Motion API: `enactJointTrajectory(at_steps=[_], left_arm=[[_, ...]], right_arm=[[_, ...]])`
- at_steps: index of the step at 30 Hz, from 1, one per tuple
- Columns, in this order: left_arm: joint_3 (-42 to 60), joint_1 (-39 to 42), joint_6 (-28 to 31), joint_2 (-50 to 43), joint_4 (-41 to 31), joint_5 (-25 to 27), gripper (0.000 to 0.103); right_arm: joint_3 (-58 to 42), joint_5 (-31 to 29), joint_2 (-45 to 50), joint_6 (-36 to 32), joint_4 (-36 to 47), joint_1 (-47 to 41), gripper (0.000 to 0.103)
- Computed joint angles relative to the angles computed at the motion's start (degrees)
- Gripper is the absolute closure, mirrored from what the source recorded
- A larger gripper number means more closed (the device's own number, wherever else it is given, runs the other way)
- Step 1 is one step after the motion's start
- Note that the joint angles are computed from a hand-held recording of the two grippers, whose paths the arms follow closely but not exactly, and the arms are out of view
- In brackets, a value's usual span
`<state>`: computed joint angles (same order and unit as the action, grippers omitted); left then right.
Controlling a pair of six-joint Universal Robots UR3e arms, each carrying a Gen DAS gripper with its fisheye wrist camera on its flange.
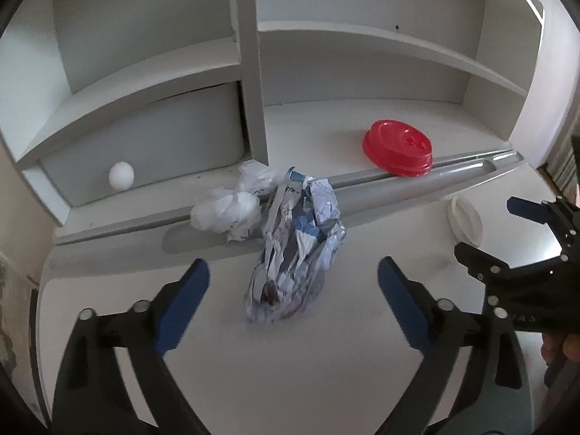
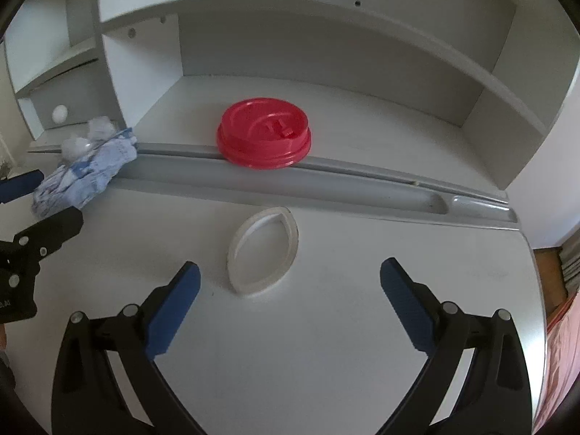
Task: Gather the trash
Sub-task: 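Move both open tools back toward the foil wrapper on the desk, then grasp the crumpled foil wrapper with the left tool while the right tool grasps the white ring, then carry the foil wrapper and ring over the wastebasket and open both tools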
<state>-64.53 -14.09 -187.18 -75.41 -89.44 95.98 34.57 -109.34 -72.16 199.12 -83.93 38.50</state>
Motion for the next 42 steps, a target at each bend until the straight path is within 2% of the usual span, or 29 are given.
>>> enactJointTrajectory(at_steps=[3, 5, 6, 9, 10, 11, 12, 13, 14, 15, 21, 30, 38, 41, 42], left_arm=[[-1.0, 1.4, 0.9, -0.4, 0.6, -2.2, 0.024], [-1.3, 2.1, 1.4, -0.8, 0.3, -4.1, 0.037], [-1.0, 2.1, 1.6, -1.3, 0.1, -4.8, 0.038], [-0.8, -1.1, 1.1, -3.3, 1.9, -1.6, 0.038], [-1.0, -2.0, 1.0, -3.6, 2.6, -0.6, 0.048], [-1.0, -2.6, 0.8, -3.8, 3.0, 0.2, 0.062], [-1.4, -2.6, 0.6, -3.5, 3.5, 0.2, 0.066], [-1.6, -2.3, 0.3, -3.2, 3.4, -0.4, 0.067], [-1.9, -2.0, 0.0, -2.7, 3.5, -1.0, 0.067], [-2.1, -1.6, -0.1, -2.3, 3.4, -2.4, 0.068], [-1.0, -2.5, -0.3, -2.3, 2.5, -4.4, 0.068], [2.8, -6.2, -2.3, -2.5, 0.1, -1.5, 0.068], [14.0, -16.3, -6.7, -7.5, -4.9, 3.9, 0.068], [20.9, -21.7, -9.1, -11.9, -7.2, 6.4, 0.068], [24.5, -24.3, -10.0, -14.3, -8.3, 7.4, 0.068]], right_arm=[[4.8, 3.7, -2.2, -0.5, -4.2, -2.4, 0.007], [8.6, 7.1, -4.4, -1.6, -6.7, -4.5, 0.007], [10.8, 9.7, -5.8, -2.0, -7.9, -6.0, 0.005], [12.0, 11.1, -6.4, -4.1, -8.7, -7.0, 0.005], [12.0, 11.1, -6.5, -4.3, -8.7, -7.0, 0.005], [12.3, 11.3, -6.7, -4.4, -8.9, -7.1, 0.005], [12.4, 11.4, -6.8, -4.5, -9.0, -7.1, 0.006], [13.3, 11.4, -7.4, -4.7, -9.8, -6.9, 0.009], [15.0, 11.3, -8.5, -5.1, -11.8, -6.6, 0.030], [16.4, 11.3, -9.7, -5.5, -12.8, -6.4, 0.063], [19.1, 14.1, -12.6, -5.3, -13.0, -6.7, 0.064], [23.0, 15.7, -19.0, -5.3, -12.5, -8.5, 0.064], [27.3, 16.6, -27.3, -6.0, -12.3, -9.4, 0.064], [30.2, 19.9, -34.8, -7.7, -10.0, -14.6, 0.064], [31.3, 22.9, -39.0, -9.7, -7.9, -19.1, 0.064]])
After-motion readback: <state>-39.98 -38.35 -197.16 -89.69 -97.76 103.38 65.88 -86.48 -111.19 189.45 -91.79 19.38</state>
